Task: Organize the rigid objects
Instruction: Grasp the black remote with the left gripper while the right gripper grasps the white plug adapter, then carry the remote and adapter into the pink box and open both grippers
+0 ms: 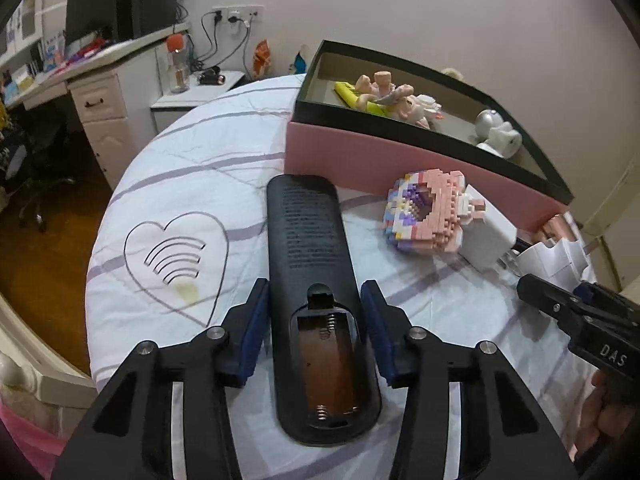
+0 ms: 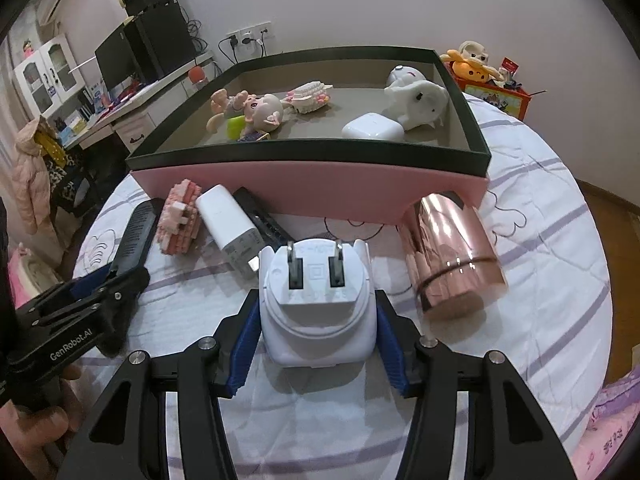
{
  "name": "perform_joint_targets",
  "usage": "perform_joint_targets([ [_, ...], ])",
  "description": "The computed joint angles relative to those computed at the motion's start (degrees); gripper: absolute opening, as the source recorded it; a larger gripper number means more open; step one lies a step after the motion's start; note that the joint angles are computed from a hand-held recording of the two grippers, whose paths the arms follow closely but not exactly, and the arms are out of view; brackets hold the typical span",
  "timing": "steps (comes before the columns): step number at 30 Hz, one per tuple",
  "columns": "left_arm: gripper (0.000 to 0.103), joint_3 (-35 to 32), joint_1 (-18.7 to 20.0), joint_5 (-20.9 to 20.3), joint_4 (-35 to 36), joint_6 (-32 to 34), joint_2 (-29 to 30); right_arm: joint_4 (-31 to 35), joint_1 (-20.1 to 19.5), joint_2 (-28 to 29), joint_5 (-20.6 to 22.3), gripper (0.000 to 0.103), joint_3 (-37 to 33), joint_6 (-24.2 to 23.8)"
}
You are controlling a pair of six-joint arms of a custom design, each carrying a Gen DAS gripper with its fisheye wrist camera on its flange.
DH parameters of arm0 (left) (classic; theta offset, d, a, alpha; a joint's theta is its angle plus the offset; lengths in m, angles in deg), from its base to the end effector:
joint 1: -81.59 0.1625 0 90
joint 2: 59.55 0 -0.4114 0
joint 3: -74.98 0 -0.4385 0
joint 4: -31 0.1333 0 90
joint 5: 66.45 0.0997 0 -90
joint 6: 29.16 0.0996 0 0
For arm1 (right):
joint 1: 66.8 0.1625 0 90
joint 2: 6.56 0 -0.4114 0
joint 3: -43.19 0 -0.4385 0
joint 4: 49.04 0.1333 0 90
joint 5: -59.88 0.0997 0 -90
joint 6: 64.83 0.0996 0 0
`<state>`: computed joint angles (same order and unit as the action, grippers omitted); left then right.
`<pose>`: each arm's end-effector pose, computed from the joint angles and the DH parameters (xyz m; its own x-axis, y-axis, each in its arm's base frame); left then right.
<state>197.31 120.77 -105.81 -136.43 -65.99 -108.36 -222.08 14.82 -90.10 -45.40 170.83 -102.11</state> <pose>-0.2540 -0.4783 -0.0046 -0.8170 -0.0110 -0.5765 0.3543 0.7792 -0.5170 0.0332 -0.5094 0.2541 -0.8088 -0.2238 0.5438 -0.4732 0.7967 -0.3759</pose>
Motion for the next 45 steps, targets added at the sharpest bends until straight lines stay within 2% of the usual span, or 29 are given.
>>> perform_joint_targets([
  [5, 0.044, 1.82, -0.12, -0.61, -0.76, 0.62, -1.64, 0.10, 0.29, -1.38, -0.06, 0.054, 0.95, 0.35],
  [8, 0.047, 0.54, -0.39, 1.13, 3.35, 2.10, -0.89, -0.37, 0.67, -1.56, -0.51, 0.054, 1.16, 0.32],
  [11, 0.058, -0.53, -0.13, 1.96, 2.89, 3.50, 0.36, -1.07, 0.98, -0.54, -1.36, 0.054, 0.83, 0.41],
  [13, 0.054, -0.96, -0.35, 3.24, 3.15, 4.26, 1.12, -1.44, 1.00, 0.22, -1.76, 0.054, 0.59, 0.70],
  [14, 0.046, -0.78, -0.40, 3.15, 2.72, 4.15, 1.02, -1.39, 0.98, 0.29, -1.87, 0.054, 0.64, 0.95],
  [15, 0.044, -0.47, -0.36, 2.89, 2.55, 3.95, 0.60, -1.41, 0.93, -0.05, -1.70, 0.054, 1.00, 0.95],
  [17, 0.044, 1.15, 0.07, 0.40, 0.69, 3.79, -1.28, -1.23, 1.01, -1.08, -1.17, 0.054, 1.75, 0.74],
  [21, 0.044, 2.95, -0.30, -0.88, 0.36, 3.39, -3.36, -0.75, 1.00, -3.58, 0.02, 0.054, 2.87, 0.89],
  [30, 0.044, 4.93, -3.08, -0.42, 1.02, 3.45, -7.95, 0.40, 1.64, -7.31, 1.62, 0.054, 3.63, 1.58],
  [37, 0.044, 1.03, -3.93, 0.29, 1.23, 8.27, -8.80, 0.15, 4.34, -6.71, 2.10, 0.054, 0.84, 1.17],
  [45, 0.044, -8.49, -1.75, -1.39, -0.25, 17.97, -4.48, 0.93, 7.54, -0.49, 0.24, 0.054, -7.69, 1.29],
])
